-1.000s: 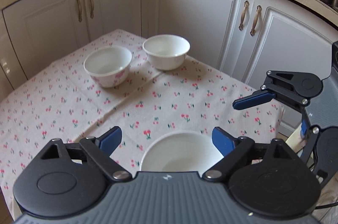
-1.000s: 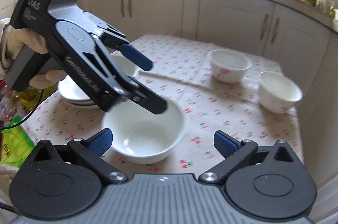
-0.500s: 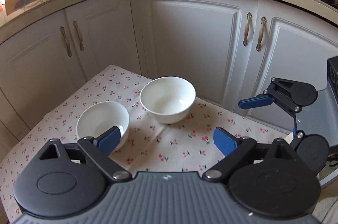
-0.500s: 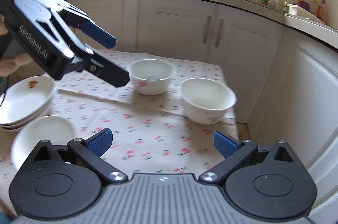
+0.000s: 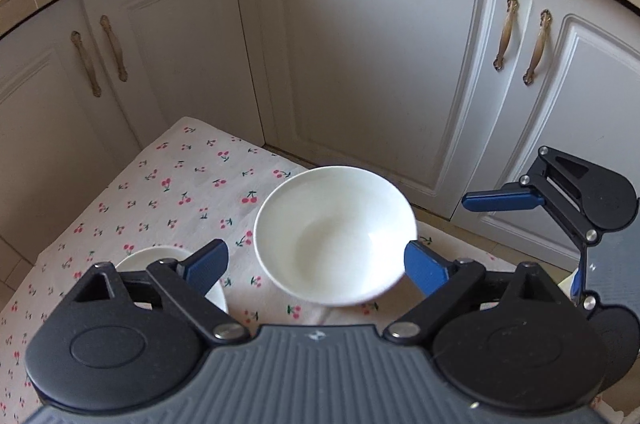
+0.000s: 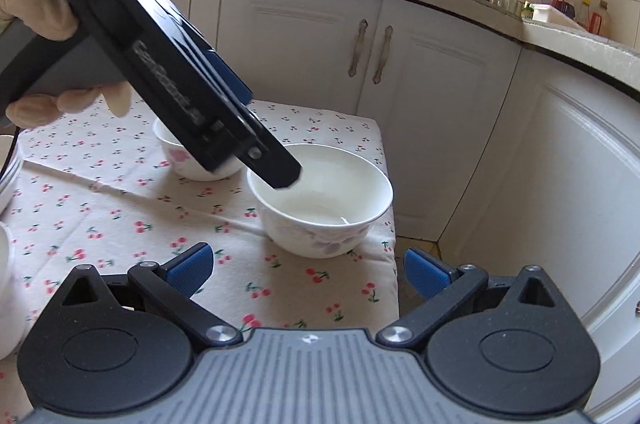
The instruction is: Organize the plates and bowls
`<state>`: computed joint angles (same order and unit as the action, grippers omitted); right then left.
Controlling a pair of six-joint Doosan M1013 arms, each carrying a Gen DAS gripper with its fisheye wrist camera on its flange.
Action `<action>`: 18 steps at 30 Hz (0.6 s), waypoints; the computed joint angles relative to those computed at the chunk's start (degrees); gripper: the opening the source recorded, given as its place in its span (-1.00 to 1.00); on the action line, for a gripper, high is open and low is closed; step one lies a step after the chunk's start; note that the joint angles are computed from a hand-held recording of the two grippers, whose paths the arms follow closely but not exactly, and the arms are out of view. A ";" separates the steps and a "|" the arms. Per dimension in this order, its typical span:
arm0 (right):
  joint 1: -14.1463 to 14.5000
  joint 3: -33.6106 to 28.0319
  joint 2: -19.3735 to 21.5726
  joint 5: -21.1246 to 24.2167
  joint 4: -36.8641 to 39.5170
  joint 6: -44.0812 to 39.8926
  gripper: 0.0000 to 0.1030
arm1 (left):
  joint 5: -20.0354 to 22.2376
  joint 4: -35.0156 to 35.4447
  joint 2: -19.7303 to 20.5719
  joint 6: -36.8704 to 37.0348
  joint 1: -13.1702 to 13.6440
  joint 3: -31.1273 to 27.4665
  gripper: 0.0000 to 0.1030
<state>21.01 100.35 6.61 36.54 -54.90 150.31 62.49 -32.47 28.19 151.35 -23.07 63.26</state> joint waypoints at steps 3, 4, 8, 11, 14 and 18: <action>-0.81 -0.53 0.90 -0.32 0.61 -0.78 1.00 | 0.66 1.07 1.27 -0.80 -0.66 -1.37 0.82; -1.04 -0.70 1.20 -0.48 0.81 -1.00 1.00 | 0.77 1.43 1.63 -1.15 -0.83 -1.74 0.82; -1.35 -0.92 1.98 -0.92 -0.87 -1.33 0.99 | 1.91 2.50 3.09 -2.77 -1.33 -3.49 0.76; -1.47 -1.01 2.26 -1.27 -1.48 -1.66 0.96 | 2.57 3.30 3.91 -3.55 -1.56 -4.52 0.69; -1.87 -1.27 2.66 -1.91 -1.15 -2.66 0.86 | 2.87 3.82 4.31 -4.07 -1.75 -4.95 0.69; -2.25 -1.56 2.77 -2.44 -0.17 -3.39 0.70 | 3.75 3.94 4.85 -4.30 -1.85 -5.73 0.65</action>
<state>18.76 98.79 9.39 34.10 -55.06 146.92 66.24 -28.53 33.04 147.06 -24.91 57.53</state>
